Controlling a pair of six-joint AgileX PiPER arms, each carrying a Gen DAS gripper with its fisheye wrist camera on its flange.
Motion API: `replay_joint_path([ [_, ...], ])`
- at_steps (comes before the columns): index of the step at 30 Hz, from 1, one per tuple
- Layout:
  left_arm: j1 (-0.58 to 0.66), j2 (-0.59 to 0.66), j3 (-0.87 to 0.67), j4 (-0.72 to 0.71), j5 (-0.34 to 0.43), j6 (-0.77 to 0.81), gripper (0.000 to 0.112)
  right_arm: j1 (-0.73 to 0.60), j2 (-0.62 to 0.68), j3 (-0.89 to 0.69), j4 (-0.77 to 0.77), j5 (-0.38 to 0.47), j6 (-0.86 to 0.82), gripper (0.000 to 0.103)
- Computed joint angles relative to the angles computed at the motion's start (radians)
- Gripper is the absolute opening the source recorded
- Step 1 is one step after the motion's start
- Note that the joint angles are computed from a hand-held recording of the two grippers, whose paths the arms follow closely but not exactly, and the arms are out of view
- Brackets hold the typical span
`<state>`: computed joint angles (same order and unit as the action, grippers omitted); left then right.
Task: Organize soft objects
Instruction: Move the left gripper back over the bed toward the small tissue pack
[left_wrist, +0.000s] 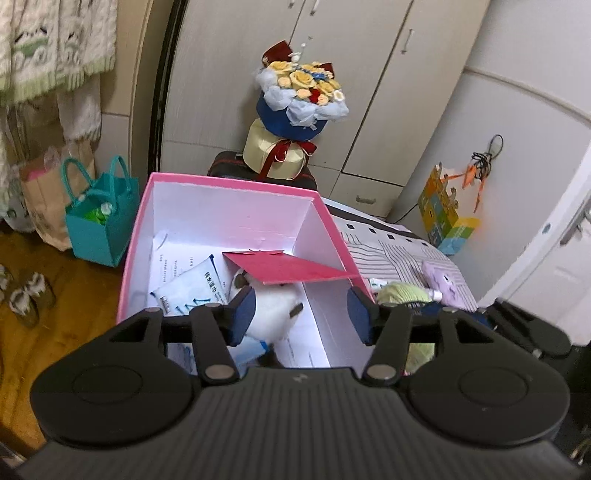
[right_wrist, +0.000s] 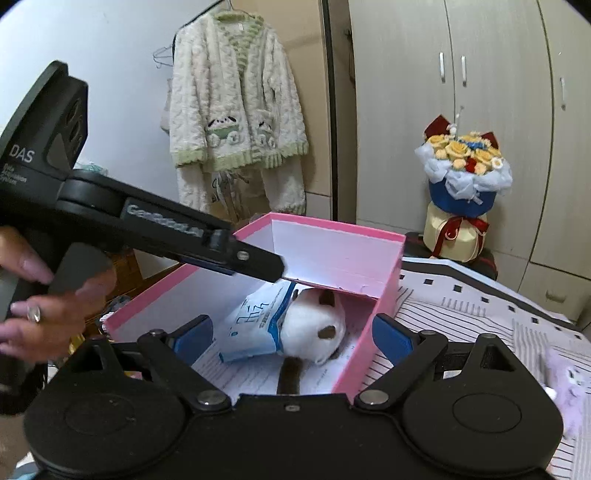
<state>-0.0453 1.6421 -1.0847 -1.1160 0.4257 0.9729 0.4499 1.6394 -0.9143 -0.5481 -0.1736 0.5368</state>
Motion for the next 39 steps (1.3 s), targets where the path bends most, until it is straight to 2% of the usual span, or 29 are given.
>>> replay_joint_path([
  [2, 0.000, -0.055, 0.045, -0.011, -0.003, 0.027, 0.058, -0.006, -0.041, 0.037, 0.017, -0.015, -0.015, 0.095],
  [7, -0.010, -0.184, 0.133, 0.031, 0.000, 0.007, 0.059, -0.017, -0.146, 0.103, -0.143, -0.011, 0.140, 0.095],
  [10, -0.012, -0.250, 0.168, 0.084, 0.037, -0.046, 0.059, -0.015, -0.213, 0.144, -0.245, 0.009, 0.232, 0.095],
  [15, -0.027, -0.359, 0.228, 0.153, 0.082, -0.099, 0.061, -0.025, -0.341, 0.217, -0.575, 0.028, 0.542, 0.095],
  [19, -0.060, -0.441, 0.275, 0.186, 0.092, -0.118, 0.061, -0.060, -0.463, 0.291, -0.768, 0.024, 0.721, 0.095],
  [22, -0.071, -0.490, 0.316, 0.126, 0.117, -0.048, 0.061, -0.110, -0.537, 0.333, -0.946, 0.006, 0.901, 0.095],
  [25, -0.116, -0.522, 0.371, 0.073, 0.088, 0.000, 0.061, -0.190, -0.607, 0.384, -1.000, -0.036, 0.946, 0.095],
  [27, -0.155, -0.533, 0.404, 0.010, 0.063, 0.062, 0.061, -0.267, -0.640, 0.413, -1.010, -0.095, 0.939, 0.095],
  [30, -0.214, -0.521, 0.430, -0.074, 0.046, 0.130, 0.060, -0.435, -0.682, 0.485, -0.934, -0.266, 0.784, 0.095],
  [34, -0.346, -0.475, 0.431, -0.082, -0.060, 0.123, 0.060, -0.565, -0.697, 0.556, -0.833, -0.353, 0.640, 0.095],
  [39, -0.450, -0.356, 0.388, -0.109, -0.106, 0.162, 0.058, -0.677, -0.614, 0.610, -0.712, -0.439, 0.467, 0.095],
])
